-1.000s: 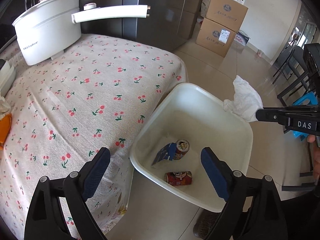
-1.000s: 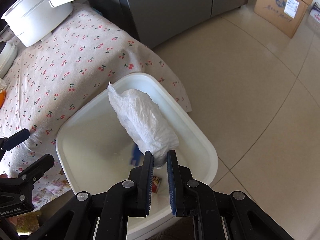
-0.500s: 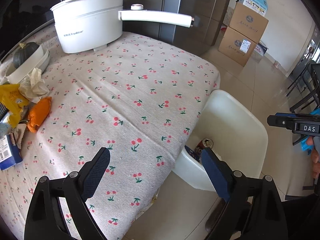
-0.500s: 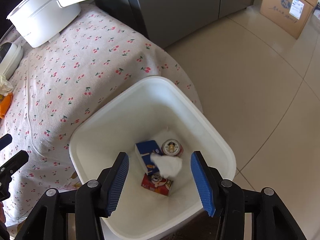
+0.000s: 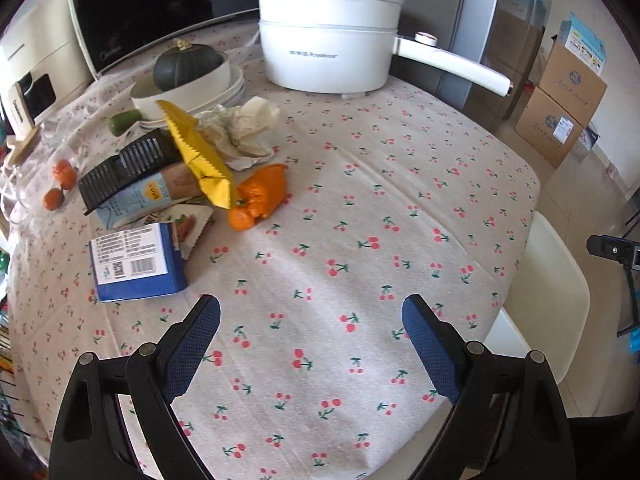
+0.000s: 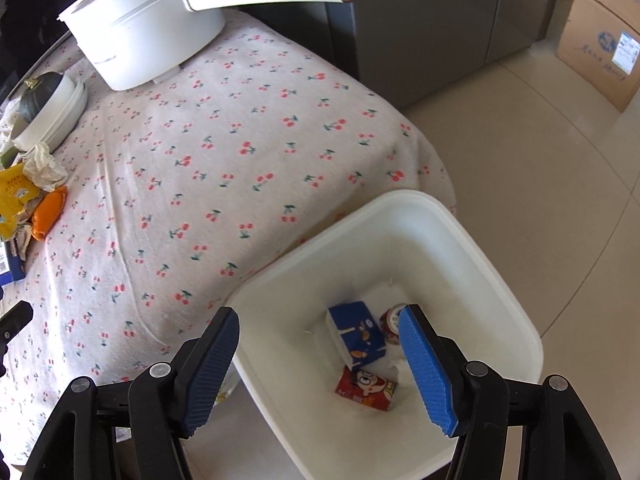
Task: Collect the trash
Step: 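Reach to the white-and-blue carton and grasp it with the left tool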
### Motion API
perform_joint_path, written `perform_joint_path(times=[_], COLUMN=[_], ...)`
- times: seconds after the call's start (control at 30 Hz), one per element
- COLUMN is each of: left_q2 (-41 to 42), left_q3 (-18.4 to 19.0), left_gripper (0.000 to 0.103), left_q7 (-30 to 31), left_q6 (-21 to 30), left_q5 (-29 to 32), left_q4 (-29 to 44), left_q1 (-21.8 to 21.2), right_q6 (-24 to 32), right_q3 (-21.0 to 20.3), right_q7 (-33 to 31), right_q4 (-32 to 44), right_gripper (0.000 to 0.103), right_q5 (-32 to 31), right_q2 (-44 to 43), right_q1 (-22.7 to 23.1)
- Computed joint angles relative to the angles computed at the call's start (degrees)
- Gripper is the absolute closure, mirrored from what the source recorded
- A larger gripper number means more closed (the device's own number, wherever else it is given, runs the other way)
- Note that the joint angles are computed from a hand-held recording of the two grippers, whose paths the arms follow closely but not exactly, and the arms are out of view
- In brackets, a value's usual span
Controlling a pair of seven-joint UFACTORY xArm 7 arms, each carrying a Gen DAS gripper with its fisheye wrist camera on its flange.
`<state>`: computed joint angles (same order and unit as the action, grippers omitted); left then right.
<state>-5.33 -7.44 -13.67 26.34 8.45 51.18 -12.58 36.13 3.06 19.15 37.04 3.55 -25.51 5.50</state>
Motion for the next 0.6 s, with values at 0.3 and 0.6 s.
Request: perform_joint_path(times=[0.3, 0.6], left_q2=[1.87, 8.67], left_q3=[4.92, 6.76], left_gripper=[0.009, 0.009], left_q7=[-8.94, -18.53], left_q6=[6.42, 3.57], left_q5=[-4.23, -8.93], left_q4=[3.04, 8.51], left_q1=[6.9, 10.17], right_q6=[-1.56, -1.09], right_q3=[3.81, 3.98], right_q7=[4.66, 5.09], right_q4=[7.54, 11.66], right_gripper=[0.028, 0.028], right_q5=[-2.0, -4.73], right_q2=[8.66, 14.09], right_q1=[2.92, 5.06])
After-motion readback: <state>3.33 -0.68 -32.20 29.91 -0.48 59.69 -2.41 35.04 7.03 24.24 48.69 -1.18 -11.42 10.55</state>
